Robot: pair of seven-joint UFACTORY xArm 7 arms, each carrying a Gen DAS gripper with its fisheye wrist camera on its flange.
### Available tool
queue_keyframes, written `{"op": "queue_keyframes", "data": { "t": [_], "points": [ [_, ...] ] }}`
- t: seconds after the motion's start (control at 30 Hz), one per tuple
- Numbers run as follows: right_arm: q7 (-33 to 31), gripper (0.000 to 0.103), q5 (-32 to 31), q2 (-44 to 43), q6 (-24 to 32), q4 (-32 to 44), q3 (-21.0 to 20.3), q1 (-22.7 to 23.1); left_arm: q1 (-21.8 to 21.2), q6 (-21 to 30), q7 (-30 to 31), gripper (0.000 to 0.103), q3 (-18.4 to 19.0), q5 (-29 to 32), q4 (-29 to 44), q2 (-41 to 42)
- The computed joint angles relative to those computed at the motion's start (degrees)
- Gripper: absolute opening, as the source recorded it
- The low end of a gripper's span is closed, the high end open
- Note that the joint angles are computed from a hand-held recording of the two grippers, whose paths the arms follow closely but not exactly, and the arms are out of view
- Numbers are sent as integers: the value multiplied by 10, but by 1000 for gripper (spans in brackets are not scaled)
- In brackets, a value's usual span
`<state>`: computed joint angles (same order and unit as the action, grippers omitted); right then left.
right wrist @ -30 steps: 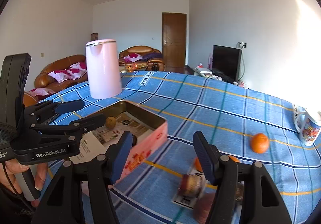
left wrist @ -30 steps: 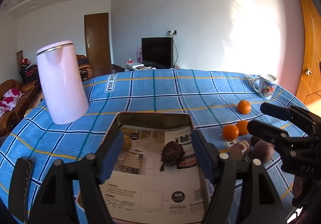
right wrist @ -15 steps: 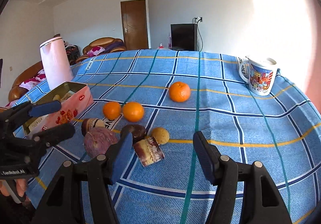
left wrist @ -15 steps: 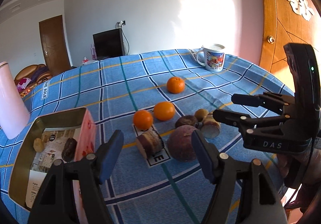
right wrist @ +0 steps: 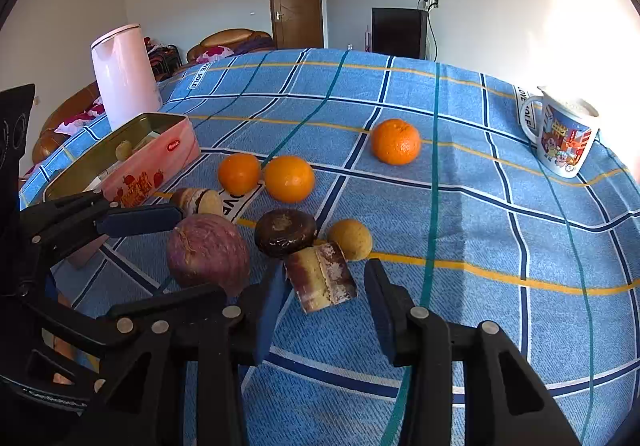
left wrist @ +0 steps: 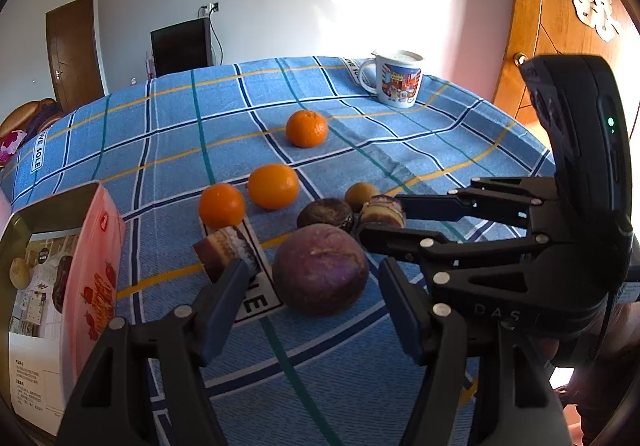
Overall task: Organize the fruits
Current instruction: 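Grasp a cut vegetable chunk with the right tool while the left tool reaches the purple sweet potato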
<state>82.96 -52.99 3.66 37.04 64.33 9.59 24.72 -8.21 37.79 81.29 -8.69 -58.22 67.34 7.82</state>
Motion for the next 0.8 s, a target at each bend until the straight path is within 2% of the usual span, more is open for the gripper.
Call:
{"op": "queue_keyframes", "data": {
  "t": [0.03, 0.1, 0.23, 0.37, 0.57, 0.8],
  "points": [
    [-3, 38, 1, 0, -10, -2, -1, -2, 0, 1, -3, 60, 0, 3, 0, 0],
    [2, 38, -4, -1, -12, -4, -1, -1, 0, 11, -10, 56, 0, 13, 6, 4],
    [46, 37, -44, -13, -1, -11, 2, 2, -5, 6, -24, 54, -3, 26, 12, 7],
    [96, 38, -68, -31, -23, -33, 3, -11, -2, 33, -66, 53, -3, 55, 35, 25],
    [106, 38, -79, -31, -23, -32, 11, -17, 7, 33, -50, 52, -7, 32, 26, 19],
    [147, 38, -126, -43, -11, -40, 21, -18, 13, 22, -16, 52, -5, -22, 11, 5]
  ]
}}
